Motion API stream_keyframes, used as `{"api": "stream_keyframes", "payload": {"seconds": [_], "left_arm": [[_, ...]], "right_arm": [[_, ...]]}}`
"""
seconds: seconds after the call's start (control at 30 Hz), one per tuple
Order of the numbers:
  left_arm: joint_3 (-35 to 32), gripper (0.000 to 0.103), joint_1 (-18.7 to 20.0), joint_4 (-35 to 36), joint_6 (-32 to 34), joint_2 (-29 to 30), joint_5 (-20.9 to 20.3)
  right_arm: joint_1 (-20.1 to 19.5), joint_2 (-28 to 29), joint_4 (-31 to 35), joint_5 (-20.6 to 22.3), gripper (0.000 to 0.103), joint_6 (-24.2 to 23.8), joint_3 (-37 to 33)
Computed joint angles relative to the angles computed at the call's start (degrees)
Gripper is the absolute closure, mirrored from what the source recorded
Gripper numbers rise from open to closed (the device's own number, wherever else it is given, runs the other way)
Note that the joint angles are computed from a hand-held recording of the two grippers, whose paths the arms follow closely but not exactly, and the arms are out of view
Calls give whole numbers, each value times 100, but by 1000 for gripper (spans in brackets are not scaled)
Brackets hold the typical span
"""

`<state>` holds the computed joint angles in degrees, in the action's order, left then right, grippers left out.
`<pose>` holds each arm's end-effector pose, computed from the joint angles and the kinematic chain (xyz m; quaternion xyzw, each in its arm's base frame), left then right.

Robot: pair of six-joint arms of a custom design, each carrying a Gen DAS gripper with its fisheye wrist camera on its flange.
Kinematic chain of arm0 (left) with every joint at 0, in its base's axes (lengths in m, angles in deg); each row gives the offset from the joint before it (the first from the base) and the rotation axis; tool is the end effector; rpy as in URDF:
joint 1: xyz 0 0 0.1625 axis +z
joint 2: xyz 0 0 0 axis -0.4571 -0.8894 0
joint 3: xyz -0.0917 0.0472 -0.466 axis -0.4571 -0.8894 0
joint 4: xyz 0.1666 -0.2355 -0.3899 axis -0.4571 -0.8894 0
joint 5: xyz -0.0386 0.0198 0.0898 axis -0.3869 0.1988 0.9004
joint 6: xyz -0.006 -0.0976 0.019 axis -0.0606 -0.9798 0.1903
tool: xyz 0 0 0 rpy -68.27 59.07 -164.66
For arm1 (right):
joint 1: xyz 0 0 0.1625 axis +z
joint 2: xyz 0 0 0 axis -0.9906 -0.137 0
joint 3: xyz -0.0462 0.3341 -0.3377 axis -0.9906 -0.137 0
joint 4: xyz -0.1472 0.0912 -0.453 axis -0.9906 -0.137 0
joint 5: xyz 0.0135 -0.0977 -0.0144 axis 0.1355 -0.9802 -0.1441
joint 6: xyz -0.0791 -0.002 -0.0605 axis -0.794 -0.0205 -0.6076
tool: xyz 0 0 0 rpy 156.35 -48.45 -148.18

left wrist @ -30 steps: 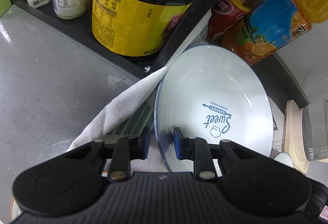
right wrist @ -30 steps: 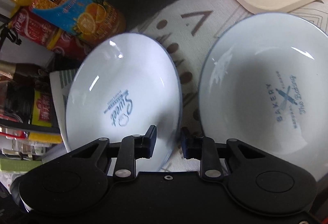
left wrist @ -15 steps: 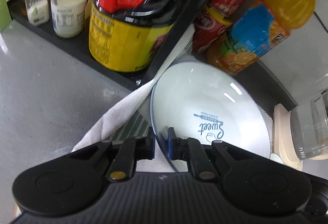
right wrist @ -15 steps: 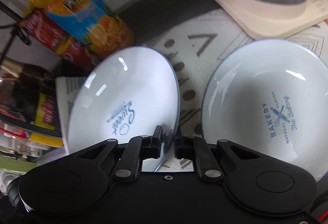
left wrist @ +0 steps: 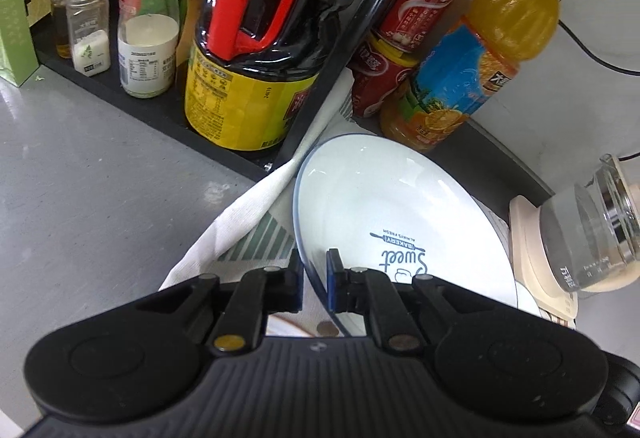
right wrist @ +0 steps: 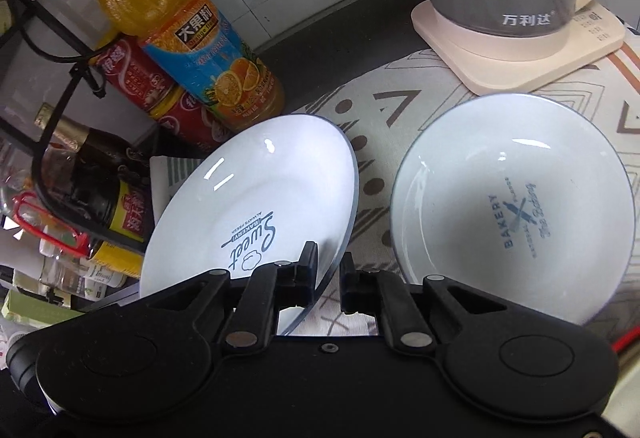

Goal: Organize plates and bowls
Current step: 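Lift the Sweet plate with both grippers and carry it over the flower-pattern plate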

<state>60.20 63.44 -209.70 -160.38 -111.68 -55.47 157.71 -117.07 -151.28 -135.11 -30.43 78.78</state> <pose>-0.3498 -0.5291 -0.1095 -0.3451 0.7640 -0.4732 0.2706 -0.0423 -0.6497 0.2660 0.2050 -0.9644 0.1098 0.1258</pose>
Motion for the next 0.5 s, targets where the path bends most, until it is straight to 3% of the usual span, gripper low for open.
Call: {"api": "stream_keyframes", "payload": {"seconds": [0.5], "left_arm": [[272, 94, -554, 361, -742, -35, -195]], "right_arm": [[-182, -673, 0, 215, 93, -318, 499]]}}
